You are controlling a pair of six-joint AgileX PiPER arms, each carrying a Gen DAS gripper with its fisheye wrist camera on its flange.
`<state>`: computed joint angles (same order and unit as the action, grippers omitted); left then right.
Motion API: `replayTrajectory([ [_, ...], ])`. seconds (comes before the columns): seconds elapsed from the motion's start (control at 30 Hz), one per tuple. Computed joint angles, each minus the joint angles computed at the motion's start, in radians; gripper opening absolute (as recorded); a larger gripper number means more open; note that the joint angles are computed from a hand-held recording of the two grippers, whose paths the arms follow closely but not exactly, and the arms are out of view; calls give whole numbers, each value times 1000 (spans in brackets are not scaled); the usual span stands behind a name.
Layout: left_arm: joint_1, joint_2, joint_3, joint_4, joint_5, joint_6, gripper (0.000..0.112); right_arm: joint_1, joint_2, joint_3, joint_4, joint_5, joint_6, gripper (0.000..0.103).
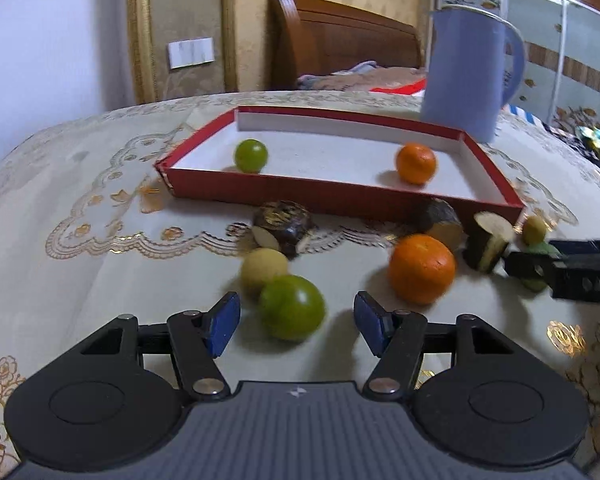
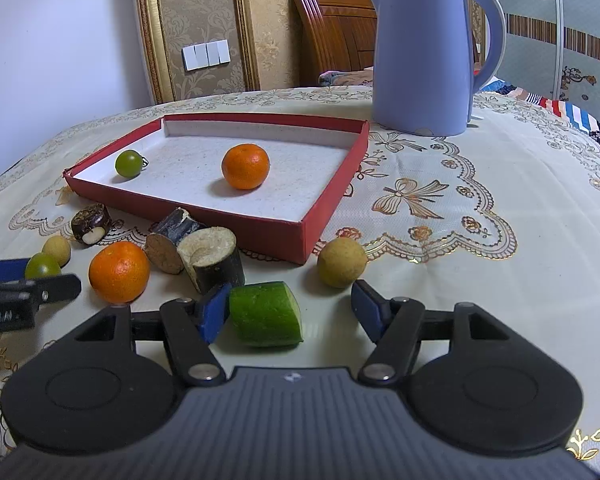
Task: Organize fruits
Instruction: 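Close left gripper on another green lime while right gripper grasps the cucumber chunk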
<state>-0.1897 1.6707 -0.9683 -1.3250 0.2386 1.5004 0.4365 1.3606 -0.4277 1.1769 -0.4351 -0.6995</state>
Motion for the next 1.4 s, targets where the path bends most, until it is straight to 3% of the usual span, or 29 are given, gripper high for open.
replayTrajectory([
  [0.1, -11, 12, -13, 15, -33, -27, 62, -1, -1, 0, -1, 0, 0, 64],
  [0.23, -28, 7, 2, -64, -71, 64, 63, 1, 1, 0, 2, -2, -2, 64],
  [0.33, -40, 10, 0, -31, -107, 19, 72, 6, 2, -2, 21, -9, -19, 64],
  [0.6, -25, 16, -8, -7, -89, -22, 73, -4, -9, 11, -13, -9, 28, 64],
  [1.0, -30, 18, -10, 38, -99, -74, 80, 97, 38, -45, 241, -108, -227, 65],
  [1.4, -29, 18, -10, 33, -98, -69, 80, 100, 43, -47, 238, -110, -225, 64],
])
